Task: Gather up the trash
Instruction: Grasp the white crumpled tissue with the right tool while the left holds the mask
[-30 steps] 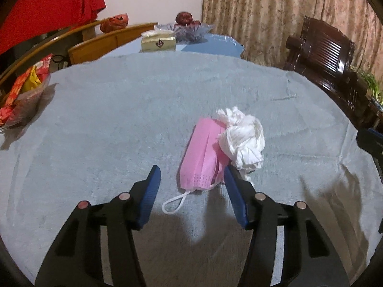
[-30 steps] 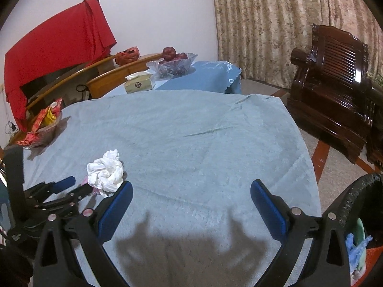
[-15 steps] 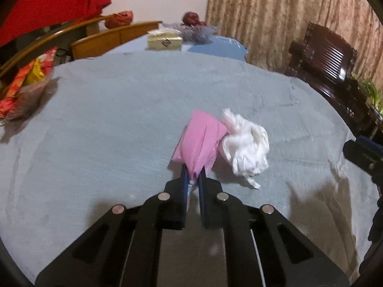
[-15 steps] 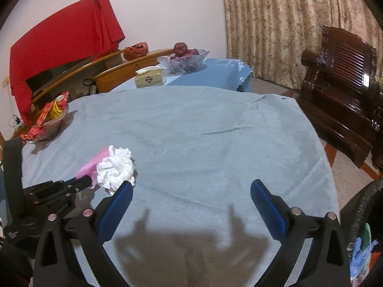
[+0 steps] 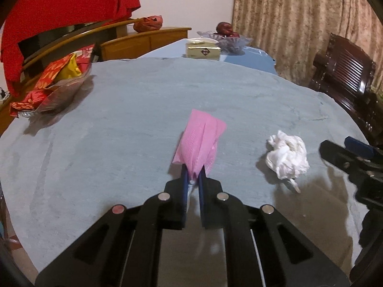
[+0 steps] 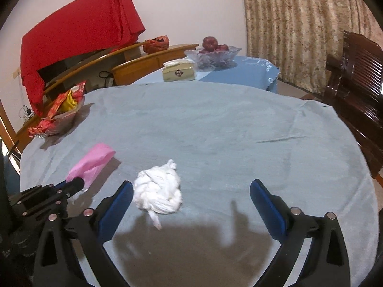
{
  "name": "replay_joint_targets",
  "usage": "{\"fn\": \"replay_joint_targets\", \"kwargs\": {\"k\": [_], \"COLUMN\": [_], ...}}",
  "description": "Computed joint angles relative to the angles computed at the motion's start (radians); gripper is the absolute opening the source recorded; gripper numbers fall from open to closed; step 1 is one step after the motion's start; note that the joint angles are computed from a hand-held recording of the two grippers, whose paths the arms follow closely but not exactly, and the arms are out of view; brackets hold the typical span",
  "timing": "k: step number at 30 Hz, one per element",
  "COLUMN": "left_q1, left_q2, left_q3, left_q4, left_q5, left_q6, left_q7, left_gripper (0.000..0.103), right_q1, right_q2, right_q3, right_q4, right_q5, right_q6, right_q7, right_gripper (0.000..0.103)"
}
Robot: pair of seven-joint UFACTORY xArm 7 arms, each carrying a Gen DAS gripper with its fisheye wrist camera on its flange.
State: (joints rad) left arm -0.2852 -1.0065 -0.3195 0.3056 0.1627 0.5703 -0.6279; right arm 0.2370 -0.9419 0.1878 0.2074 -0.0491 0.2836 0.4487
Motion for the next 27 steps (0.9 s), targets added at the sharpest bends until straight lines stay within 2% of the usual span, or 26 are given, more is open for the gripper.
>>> {"fn": "replay_joint_targets", "kwargs": {"k": [6, 13, 15, 19, 23, 27], "left_q1": [0.024, 0.037, 0.036, 0.037, 0.036, 0.024], "left_q2": [-0.016, -0.024, -0.026, -0.028, -0.033, -0.049], "left_q3": [0.023, 0.031, 0.031, 0.034, 0.029, 0.019], "left_q4": [-0.017, -0.026, -0.028, -0.028, -0.019, -0.005], "left_q5": [0.007, 0.001, -0.002, -0.002, -0.006, -0.012], "left_q6": [-0.008, -0.013, -0.014, -0.017, -0.01, 0.008], "left_q7": [0.011, 0.018, 0.018, 0.026, 0.027, 0.022], "left_gripper": [0.007, 0.007, 0.007, 0.007, 0.007, 0.007], "right_q1": [-0.015, 0.032, 0.054, 0.109, 0.117, 0.12], "right_q2": [0.139, 0.229, 0.236, 0.252, 0.232, 0.165], "right_q3": [0.046, 0.019, 0.004, -0.033, -0.028, -0.043], "right_q4": [0.056, 0.087, 0.084, 0.089, 0.09, 0.069], "right_q5": [-0.017, -0.015, -0.005, 0.024, 0.037, 0.055], "right_q6": [-0.035, -0.031, -0.034, -0.043, -0.025, 0.007], "right_q7": [0.032, 0.012, -0.002, -0.046, -0.06, -0.073], "right_gripper": [0.089, 0.069, 0.065, 0.045, 0.038, 0.036]}}
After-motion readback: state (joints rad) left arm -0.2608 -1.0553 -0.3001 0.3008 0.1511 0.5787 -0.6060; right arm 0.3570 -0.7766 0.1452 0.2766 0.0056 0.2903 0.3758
